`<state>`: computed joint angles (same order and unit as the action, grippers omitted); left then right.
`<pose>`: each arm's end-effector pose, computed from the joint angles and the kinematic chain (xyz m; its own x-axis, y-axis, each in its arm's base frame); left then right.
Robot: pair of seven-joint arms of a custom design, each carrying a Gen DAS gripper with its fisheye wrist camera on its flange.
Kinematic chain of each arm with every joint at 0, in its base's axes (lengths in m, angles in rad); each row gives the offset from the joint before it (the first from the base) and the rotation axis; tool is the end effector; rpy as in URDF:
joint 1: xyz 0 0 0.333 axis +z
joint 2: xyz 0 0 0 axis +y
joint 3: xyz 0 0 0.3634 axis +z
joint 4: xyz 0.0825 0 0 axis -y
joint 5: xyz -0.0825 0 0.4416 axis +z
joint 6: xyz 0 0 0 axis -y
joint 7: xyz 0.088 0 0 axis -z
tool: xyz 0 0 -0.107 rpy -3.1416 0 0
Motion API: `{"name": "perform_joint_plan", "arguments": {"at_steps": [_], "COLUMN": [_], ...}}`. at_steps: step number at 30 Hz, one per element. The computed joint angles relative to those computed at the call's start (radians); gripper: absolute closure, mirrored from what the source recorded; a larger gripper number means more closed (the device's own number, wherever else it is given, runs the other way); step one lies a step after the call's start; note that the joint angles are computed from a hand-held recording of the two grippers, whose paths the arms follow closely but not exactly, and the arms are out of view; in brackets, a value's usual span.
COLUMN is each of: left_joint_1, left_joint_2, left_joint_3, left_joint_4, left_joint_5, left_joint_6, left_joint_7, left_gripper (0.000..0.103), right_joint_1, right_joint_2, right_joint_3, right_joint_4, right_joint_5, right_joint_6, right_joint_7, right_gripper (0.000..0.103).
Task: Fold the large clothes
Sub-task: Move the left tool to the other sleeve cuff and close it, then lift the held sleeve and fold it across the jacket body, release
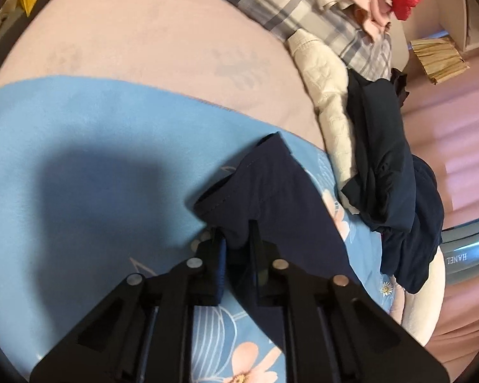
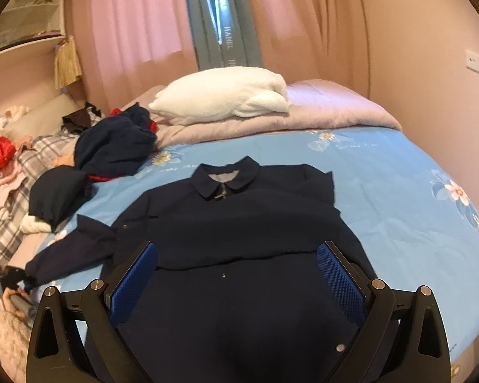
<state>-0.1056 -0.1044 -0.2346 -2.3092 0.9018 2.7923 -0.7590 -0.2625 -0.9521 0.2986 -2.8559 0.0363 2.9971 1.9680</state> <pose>0.5259 -0.2268 0.4510 0.6872 -0.3728 0.6235 -0.2317 -0.9259 -0.2983 0.3400 0.0243 0.5602 -0.2791 -0.9496 -0.1425 -0.4161 0.2533 -0.8733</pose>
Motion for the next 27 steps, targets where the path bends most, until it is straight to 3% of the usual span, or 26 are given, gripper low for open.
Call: {"name": "perform_joint_plan", "arguments": {"at_steps": [5,10,14,21,27], "left_joint_1": [-0.024,-0.016,-0.038,-0.087,-0.160], "left_joint_2": [-0.037,-0.065,-0.057,-0.015,0.064], "left_joint_3": [-0.028,-0.054,-0.069,-0.077,-0.084], "left_joint_4": [0.068,0.133,0.209,0.332,0.448], "left_joint_5": [0.009,0.140,0.183,0.225,0.231], "left_joint_6": [-0.133,-0.147,-0.188,-0.189,-0.179], "left_joint_7": [0.058,-0.017,0.049,0.160,0.329], "left_gripper": [0.095,0.096,0.096,0.097,0.097], "right_joint_1": [-0.016,-0.019,-0.019,-0.018,-0.013], "right_joint_2": [-0.029,-0.069,-0.088,-0.118,-0.131], "right_joint_3": [0.001,-0.005,-0.011,-0.028,-0.044], "right_joint_4": [-0.011,-0.031,-0.040,-0.058,-0.073], "right_joint_5": [0.008,0.003,-0.001,0.003,0.014], "right_joint_6": [-0.023,-0.039,-0.047,-0.042,-0.033], "right_joint_7": [0.032,0.051,0.059,0.068,0.063], "right_gripper": [0.004,0.004,0.004,0.004,0.004]}}
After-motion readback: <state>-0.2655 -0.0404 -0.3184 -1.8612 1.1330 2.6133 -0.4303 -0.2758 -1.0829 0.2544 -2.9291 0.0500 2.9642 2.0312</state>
